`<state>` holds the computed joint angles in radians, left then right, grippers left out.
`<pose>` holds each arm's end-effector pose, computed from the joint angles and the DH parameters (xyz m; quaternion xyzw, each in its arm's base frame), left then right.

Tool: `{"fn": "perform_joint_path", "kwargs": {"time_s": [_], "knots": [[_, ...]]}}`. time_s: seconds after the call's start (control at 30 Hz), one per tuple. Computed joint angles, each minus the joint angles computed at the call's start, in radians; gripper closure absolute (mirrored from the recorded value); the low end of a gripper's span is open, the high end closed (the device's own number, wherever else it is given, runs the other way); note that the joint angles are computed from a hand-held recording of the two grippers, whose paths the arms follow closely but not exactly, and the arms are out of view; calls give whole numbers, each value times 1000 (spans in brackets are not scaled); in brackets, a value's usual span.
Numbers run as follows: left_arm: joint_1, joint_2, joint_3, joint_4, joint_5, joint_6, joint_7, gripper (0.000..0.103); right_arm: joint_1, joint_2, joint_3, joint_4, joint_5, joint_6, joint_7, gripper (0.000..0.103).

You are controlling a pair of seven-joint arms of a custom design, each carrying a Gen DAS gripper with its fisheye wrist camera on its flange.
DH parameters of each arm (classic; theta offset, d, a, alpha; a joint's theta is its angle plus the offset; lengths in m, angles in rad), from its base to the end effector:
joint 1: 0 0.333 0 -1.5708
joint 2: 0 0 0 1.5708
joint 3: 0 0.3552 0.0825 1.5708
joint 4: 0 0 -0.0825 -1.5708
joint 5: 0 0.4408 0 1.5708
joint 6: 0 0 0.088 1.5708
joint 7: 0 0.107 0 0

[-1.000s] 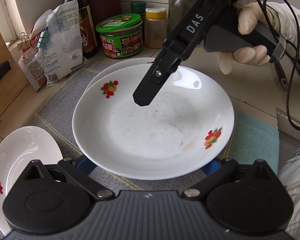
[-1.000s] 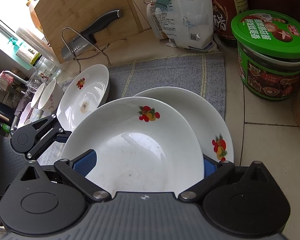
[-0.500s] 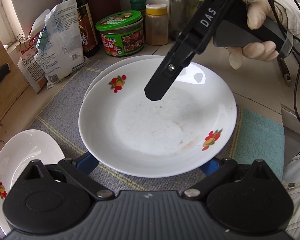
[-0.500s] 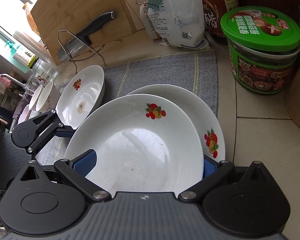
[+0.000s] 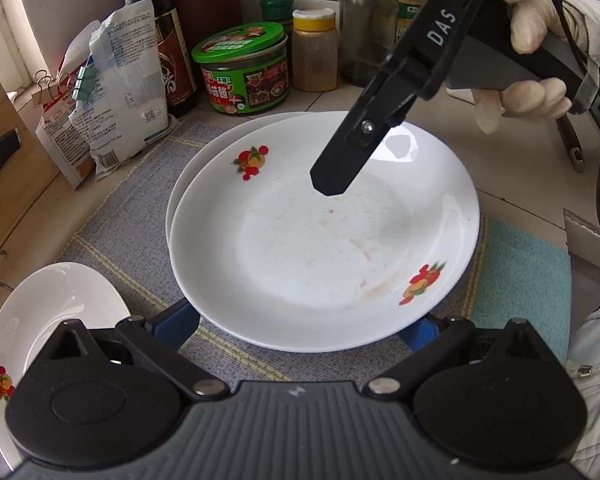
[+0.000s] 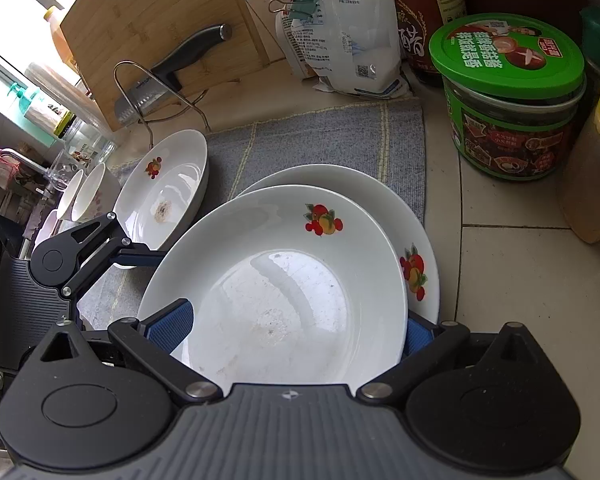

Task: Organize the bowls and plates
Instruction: 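Lower the held plate onto the fruit-print plate by the jar, then open the right tool to release the plate onto the stack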

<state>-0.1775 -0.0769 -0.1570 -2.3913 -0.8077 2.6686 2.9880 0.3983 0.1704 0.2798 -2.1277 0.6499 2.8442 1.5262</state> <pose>0.5253 -0.1602 0.3790 -0.2290 0.9311 -0.2648 0.1026 0.5285 0.3782 0.3865 -0.7131 0.6246 0.0591 0.3130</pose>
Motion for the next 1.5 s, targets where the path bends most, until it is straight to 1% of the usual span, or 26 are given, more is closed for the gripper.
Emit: {"fn": "perform_joint_path", "kwargs": {"time_s": [0.23,0.63,0.77,0.87,1.13,1.33,1.5], "knots": [[-3,-4,-1,-5,-6,9,-1,2,14,-6,-13,-9,-57,-3,64,0],[-20,-28,2,-26,-42,49,11,2,34,-8,-36,0,-218,-21,215,0],[-26,-36,6,-31,-55,48,13,2,33,-12,-35,-3,-240,-21,239,0],[-31,-39,6,-37,-63,63,13,2,38,-17,-40,-4,-273,-27,268,0],[-38,-52,10,-47,-84,65,-14,2,46,-21,-48,-5,-332,-34,326,0],[-44,-59,14,-51,-111,64,-34,2,60,-23,-63,3,-418,-60,402,0],[-49,-66,14,-59,-120,77,-47,2,64,-26,-66,7,-460,-79,434,0]]}}
